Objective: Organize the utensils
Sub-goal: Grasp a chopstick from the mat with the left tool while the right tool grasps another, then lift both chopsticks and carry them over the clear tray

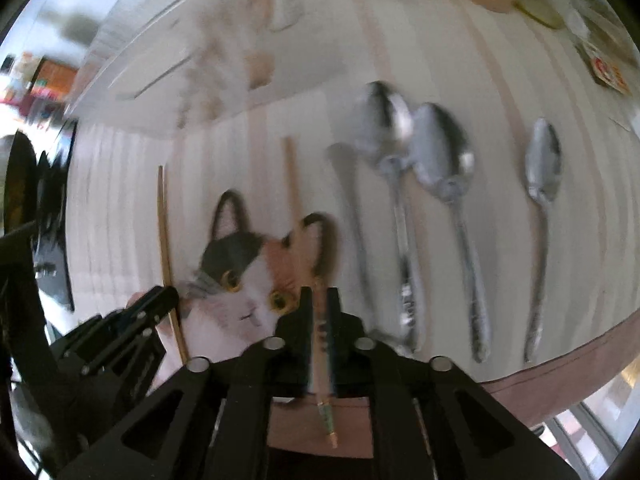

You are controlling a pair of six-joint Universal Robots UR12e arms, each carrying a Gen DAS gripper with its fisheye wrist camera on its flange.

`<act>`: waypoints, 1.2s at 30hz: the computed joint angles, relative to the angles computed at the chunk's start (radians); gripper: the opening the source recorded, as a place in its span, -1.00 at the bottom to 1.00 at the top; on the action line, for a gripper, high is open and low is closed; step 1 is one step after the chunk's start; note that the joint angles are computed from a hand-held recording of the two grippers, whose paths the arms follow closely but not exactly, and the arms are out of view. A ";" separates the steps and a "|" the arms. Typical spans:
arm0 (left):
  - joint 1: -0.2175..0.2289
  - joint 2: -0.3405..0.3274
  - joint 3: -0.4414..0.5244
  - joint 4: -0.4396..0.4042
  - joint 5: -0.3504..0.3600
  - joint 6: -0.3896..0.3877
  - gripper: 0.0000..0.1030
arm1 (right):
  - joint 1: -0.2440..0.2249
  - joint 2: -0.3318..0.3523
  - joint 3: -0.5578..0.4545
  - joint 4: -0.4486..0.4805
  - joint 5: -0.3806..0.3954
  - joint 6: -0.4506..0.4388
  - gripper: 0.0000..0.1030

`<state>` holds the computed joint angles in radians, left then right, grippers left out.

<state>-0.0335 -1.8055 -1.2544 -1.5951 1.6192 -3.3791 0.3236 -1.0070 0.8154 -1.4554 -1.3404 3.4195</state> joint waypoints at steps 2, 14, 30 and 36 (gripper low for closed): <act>0.011 0.010 -0.011 -0.003 -0.008 -0.014 -0.91 | 0.019 0.012 -0.030 0.041 -0.016 -0.017 -0.43; 0.034 0.045 -0.058 0.022 -0.022 -0.021 -0.90 | 0.087 0.056 -0.094 0.075 -0.181 -0.077 -0.86; 0.035 0.031 -0.039 0.001 -0.035 0.020 -0.90 | 0.106 0.058 -0.093 0.117 -0.204 -0.106 -0.85; 0.034 0.031 -0.039 0.002 -0.030 0.024 -0.90 | 0.112 0.089 -0.150 0.146 -0.215 -0.116 -0.86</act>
